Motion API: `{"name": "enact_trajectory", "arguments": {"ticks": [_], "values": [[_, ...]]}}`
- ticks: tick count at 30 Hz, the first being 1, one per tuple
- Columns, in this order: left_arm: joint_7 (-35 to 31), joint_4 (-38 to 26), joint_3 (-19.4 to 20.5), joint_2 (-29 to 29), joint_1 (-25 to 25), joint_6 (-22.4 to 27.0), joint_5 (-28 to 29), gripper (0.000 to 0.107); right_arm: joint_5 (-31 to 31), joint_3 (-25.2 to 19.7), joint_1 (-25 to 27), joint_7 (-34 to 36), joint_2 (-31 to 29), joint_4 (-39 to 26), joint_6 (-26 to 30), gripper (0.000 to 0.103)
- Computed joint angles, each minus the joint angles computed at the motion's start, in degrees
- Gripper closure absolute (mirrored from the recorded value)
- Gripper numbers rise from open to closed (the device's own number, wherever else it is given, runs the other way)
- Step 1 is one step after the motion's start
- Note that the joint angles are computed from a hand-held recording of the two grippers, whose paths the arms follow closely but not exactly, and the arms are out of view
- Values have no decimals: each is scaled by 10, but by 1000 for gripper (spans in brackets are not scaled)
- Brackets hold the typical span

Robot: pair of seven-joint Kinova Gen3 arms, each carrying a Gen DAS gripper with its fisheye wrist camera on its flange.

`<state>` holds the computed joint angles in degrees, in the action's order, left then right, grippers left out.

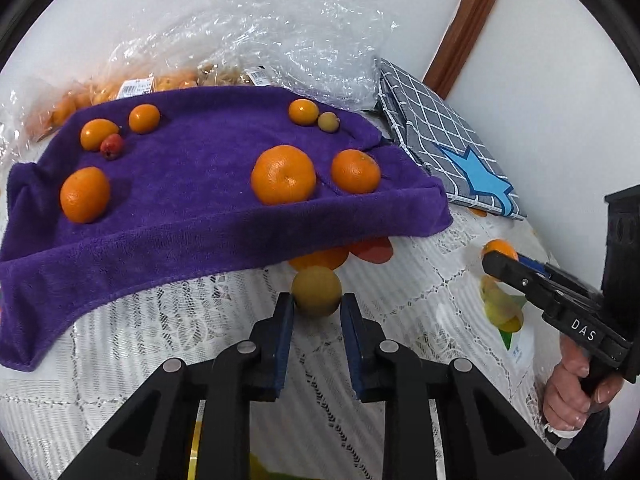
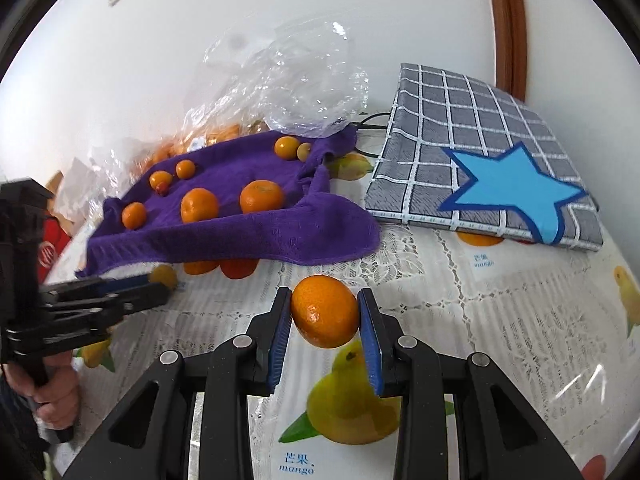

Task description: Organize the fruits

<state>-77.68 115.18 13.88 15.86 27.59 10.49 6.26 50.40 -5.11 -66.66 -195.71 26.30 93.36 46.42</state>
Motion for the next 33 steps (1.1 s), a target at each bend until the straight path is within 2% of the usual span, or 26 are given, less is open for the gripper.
{"name": "enact_trajectory", "arguments": {"ticks": [3, 6, 9, 11, 14, 15, 17, 20, 26, 31, 33], "values": [[7, 9, -1, -3, -2, -12, 5, 84, 6, 3, 10, -29, -11, 26, -39, 70], [-10, 25, 52, -6, -58, -34, 36, 84, -2, 0, 14, -18, -8, 20, -40, 70], [-10, 43, 69, -13, -78, -61, 52, 85, -11, -2, 17, 0, -4, 14, -41, 70], [-7, 54, 93, -15, -104, -79, 58, 85, -17, 0, 19, 7, -4, 12, -44, 70], [8, 75, 142, -21, -155, -111, 56, 88, -17, 5, 15, 5, -6, 16, -49, 70], [18, 81, 150, -23, -164, -118, 51, 93, -16, 7, 13, 5, -6, 16, -49, 70], [35, 87, 155, -27, -171, -126, 39, 96, -18, 6, 13, 11, -4, 12, -45, 70], [60, 93, 172, -28, -192, -129, 18, 97, -20, 6, 8, 27, 1, -1, -25, 70], [105, 102, 251, -21, -274, -126, -29, 97, -33, 2, 18, 52, 6, -10, -31, 70], [128, 106, 323, -8, -347, -122, -54, 97, -38, 12, 15, 35, 0, 3, -46, 70], [122, 89, 326, 3, -345, -101, -58, 93, -38, 12, 15, 34, 0, 4, -47, 70]]}}
